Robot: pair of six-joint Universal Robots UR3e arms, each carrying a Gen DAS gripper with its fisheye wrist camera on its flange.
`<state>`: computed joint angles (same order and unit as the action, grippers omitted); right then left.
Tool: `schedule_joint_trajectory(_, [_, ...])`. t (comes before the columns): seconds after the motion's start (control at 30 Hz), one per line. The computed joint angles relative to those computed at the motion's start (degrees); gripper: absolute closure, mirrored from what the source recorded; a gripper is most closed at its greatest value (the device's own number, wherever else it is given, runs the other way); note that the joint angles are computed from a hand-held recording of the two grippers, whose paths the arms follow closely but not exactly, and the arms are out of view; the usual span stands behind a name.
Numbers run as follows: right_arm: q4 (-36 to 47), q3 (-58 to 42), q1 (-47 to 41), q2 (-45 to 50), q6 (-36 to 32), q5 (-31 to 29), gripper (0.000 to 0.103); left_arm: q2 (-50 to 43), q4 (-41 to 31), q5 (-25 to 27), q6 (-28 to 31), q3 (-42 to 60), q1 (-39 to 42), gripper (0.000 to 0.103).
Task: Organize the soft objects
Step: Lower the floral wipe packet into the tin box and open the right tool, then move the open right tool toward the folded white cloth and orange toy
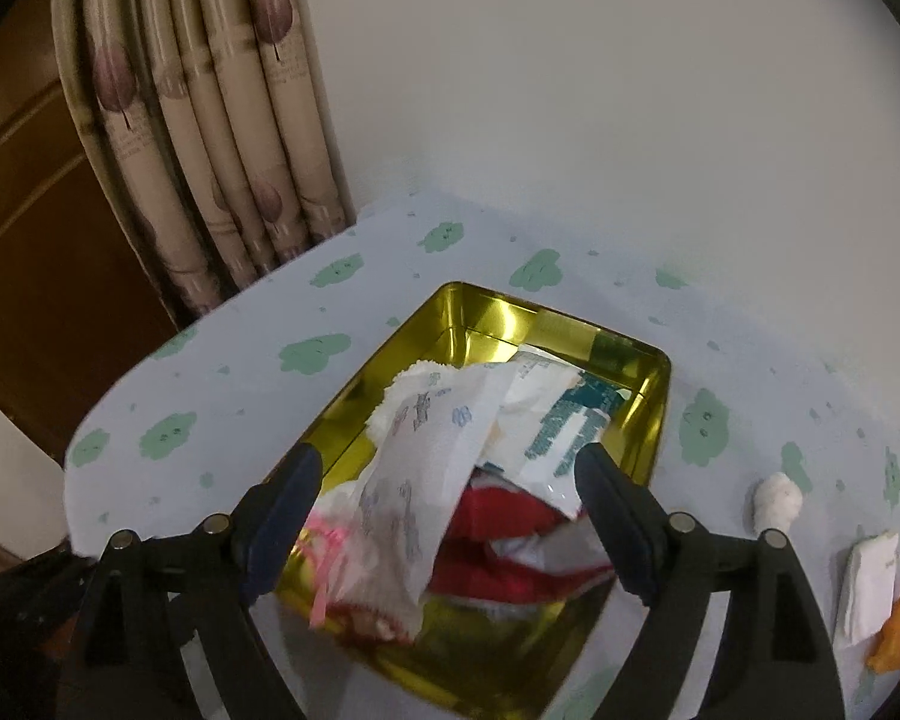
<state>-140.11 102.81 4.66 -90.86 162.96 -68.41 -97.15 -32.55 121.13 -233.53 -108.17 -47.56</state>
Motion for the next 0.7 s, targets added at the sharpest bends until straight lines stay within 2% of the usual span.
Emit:
schedule_joint_trajectory(0.23, [6.52, 9.41, -10.59, -14.57, -6.11, 6.67, 0.019, -0.51, -0.76, 0.73, 0.29, 0.76, -0.5, 0.063])
schedule_joint_trajectory(0.33, [10.61, 13.2, -18.38, -21.34, -10.47, 8.41, 0.019, -0.97, -1.32, 1.27, 0.44, 1.43, -1.04, 0.063])
schedule_joint_trajectory(0.43, [16.29, 15.95, -29.71, -27.41, -17.2, 10.72, 0.018, -1.01, -1.34, 1.21, 0.26, 1.48, -1.17, 0.063])
schedule_joint_trajectory(0.53, [20.71, 16.52, -39.43, -29.46, -21.97, 11.65, 0.018, -0.98, -1.76, 1.53, -0.08, 1.58, -1.21, 0.063])
schedule_joint_trajectory(0.7, [21.38, 16.63, -53.97, -27.85, -25.27, 11.32, 0.018, -1.18, -2.5, 3.14, -1.02, 1.73, -1.43, 0.063])
